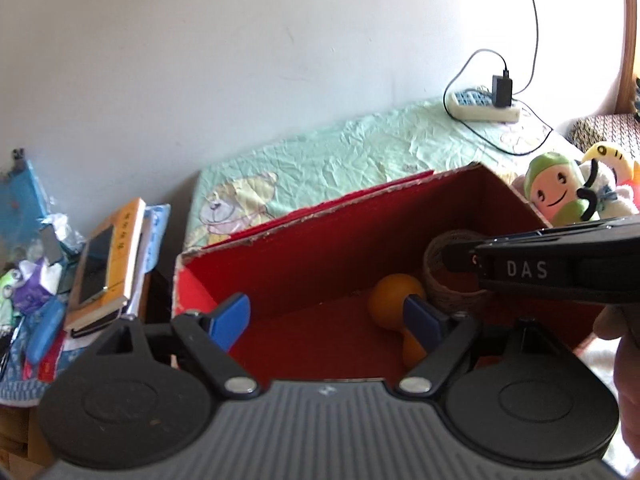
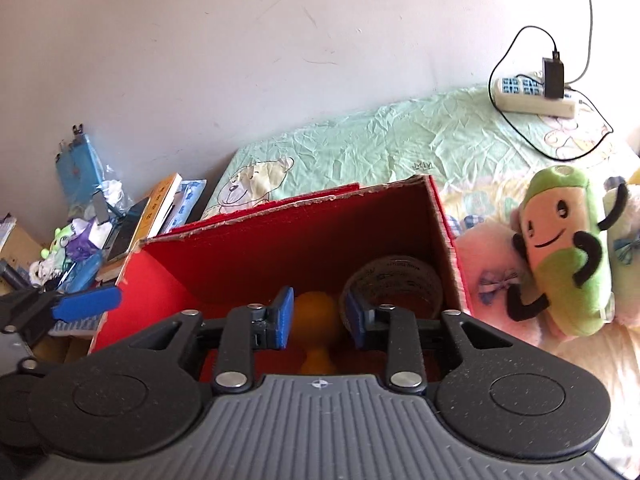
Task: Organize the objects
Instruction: 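Withdraw the right tool from the box toward the cream bunny toy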
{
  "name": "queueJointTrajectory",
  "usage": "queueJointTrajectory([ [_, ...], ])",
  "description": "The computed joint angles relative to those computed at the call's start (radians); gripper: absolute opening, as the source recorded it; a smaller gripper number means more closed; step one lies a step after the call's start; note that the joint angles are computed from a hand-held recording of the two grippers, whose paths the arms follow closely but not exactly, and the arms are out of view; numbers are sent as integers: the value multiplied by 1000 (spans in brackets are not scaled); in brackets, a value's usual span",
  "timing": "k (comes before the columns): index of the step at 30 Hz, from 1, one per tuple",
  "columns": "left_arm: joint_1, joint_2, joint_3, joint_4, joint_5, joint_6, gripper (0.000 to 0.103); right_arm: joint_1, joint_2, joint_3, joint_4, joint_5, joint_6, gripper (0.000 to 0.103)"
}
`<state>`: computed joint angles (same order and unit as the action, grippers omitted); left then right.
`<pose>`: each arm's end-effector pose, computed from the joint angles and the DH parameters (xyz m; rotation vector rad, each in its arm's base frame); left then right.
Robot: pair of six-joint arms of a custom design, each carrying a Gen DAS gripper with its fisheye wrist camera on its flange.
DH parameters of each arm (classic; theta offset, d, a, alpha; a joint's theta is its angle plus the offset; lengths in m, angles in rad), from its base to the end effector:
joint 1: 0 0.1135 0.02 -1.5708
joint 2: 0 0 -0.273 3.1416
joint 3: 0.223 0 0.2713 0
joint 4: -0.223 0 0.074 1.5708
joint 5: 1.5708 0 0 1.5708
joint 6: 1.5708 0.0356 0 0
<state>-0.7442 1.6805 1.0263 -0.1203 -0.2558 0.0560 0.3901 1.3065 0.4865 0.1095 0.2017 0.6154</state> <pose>0.2811 -0.2466 0.1956 0.7851 2.1772 -0.0481 0.2391 0.0906 0.1535 0.3614 2.2532 0.3018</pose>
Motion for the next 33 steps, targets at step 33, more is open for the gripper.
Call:
queueJointTrajectory([
  [33, -334, -347, -334, -221, -165, -491, 80, -224, -671, -286, -286, -442, -213, 38],
])
